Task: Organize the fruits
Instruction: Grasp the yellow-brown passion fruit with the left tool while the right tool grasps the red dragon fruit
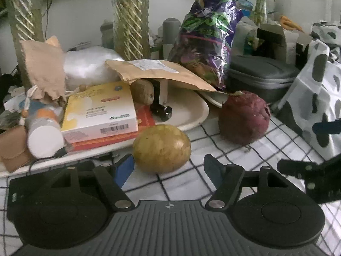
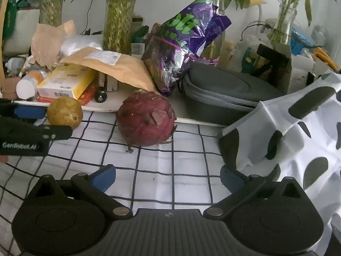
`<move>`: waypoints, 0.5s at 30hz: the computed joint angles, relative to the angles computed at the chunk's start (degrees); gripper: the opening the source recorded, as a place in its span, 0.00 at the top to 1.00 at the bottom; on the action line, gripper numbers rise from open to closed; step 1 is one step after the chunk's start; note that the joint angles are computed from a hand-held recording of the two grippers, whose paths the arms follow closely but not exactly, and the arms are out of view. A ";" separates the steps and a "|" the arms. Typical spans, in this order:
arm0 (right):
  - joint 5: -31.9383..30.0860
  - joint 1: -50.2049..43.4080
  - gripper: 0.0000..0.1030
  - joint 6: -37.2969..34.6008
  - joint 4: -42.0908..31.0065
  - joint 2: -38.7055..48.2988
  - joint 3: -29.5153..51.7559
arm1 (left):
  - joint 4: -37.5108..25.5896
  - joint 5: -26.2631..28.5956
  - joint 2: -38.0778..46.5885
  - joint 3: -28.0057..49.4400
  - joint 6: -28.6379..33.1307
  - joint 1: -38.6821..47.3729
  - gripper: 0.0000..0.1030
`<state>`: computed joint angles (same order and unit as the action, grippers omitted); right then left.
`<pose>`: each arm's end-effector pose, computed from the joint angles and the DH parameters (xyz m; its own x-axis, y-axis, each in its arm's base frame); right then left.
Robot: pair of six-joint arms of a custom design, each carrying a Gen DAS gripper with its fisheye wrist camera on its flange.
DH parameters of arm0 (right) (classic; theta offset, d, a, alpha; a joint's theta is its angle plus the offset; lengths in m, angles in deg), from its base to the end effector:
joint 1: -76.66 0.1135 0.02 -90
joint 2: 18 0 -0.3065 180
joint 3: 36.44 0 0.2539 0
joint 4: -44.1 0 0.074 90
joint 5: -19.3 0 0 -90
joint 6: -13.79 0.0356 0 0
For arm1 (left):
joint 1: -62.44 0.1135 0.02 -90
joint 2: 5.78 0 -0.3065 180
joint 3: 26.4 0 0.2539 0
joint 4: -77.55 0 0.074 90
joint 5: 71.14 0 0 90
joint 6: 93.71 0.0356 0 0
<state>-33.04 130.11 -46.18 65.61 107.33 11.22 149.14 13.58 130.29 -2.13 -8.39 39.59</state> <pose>0.2011 0.2348 0.0306 -0.6451 -0.2050 -0.7361 -0.1276 0.9787 -0.1607 0.2133 -0.0863 0.0197 -0.6192 0.1728 -0.7660 0.2723 0.9622 -0.0031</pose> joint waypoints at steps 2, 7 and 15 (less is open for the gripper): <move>-0.09 -0.51 0.00 -1.09 0.72 0.65 0.37 | -0.58 -1.17 0.35 1.26 0.07 -0.40 0.31; -0.85 -1.46 0.00 -2.66 1.34 1.93 1.27 | -3.63 -1.91 0.74 4.48 -0.64 0.76 0.31; -0.72 -1.29 0.00 -3.35 1.84 2.59 1.76 | -9.74 2.42 -0.61 7.57 -3.82 2.67 0.38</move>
